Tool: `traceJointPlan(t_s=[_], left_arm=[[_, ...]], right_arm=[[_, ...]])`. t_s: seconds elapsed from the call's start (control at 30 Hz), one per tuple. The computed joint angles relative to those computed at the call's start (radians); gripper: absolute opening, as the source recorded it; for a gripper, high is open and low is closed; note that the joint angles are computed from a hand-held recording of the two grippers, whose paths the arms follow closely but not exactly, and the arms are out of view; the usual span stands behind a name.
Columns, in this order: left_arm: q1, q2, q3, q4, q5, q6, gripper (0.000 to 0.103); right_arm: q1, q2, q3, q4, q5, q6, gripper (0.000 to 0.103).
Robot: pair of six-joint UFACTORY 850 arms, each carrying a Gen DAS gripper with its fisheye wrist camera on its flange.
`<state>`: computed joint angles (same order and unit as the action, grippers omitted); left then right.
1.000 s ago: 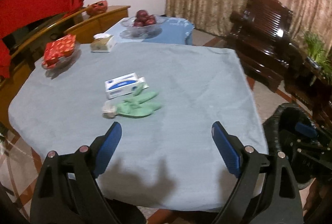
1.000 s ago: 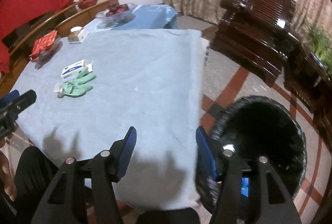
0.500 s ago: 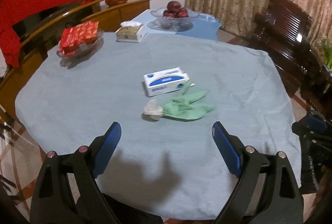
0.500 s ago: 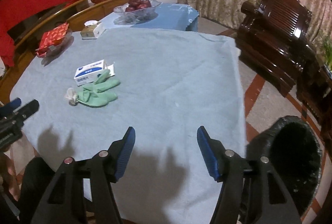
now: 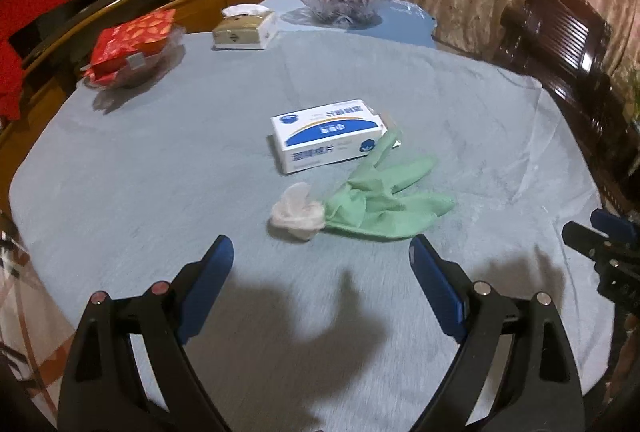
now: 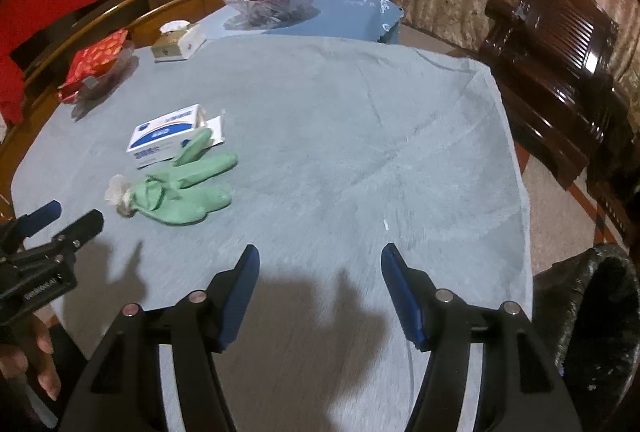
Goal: Collect trash
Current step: 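Grasp the green glove's white cuff with the left tool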
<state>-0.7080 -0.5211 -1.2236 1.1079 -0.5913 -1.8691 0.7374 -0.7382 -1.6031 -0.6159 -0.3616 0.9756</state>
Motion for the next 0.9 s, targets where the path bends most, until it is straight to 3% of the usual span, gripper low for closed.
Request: traceJointPlan(t_s=[0.37,0.43,0.5,0.63,0.7,0.9], left_arm=[[0.084,-0.146,-0.105,-0.014,0.075,0.073,0.086],[0.101,-0.164,-0.112,-0.035,0.105,0.108,0.078],[0.109,-0.162,-0.094,0.036,0.136,0.046,0.073],[0.102,-0.149,-0.072,0.130,0.147,-0.018,0.046],[0.111,-0.126,-0.041,0.184,0.178,-0.093,0.041],[0.132,-0.051,0.054,0.276,0.160,-0.225,0.035]], right_arm=[[-0.028,-0.120,-0.136,0.172,-0.019,-0.174,0.063],[-0.028,-0.141,-0.166,0.200,-0.027,-0.205,0.063],[-0.027,-0.156,-0.191,0.214,-0.036,-0.225,0.063],[-0.022,-0.184,-0.238,0.239,-0.050,-0.257,0.063],[-0.018,-0.196,-0.260,0.244,-0.056,-0.264,0.063],[0.004,-0.263,-0.375,0.288,-0.092,-0.320,0.063]])
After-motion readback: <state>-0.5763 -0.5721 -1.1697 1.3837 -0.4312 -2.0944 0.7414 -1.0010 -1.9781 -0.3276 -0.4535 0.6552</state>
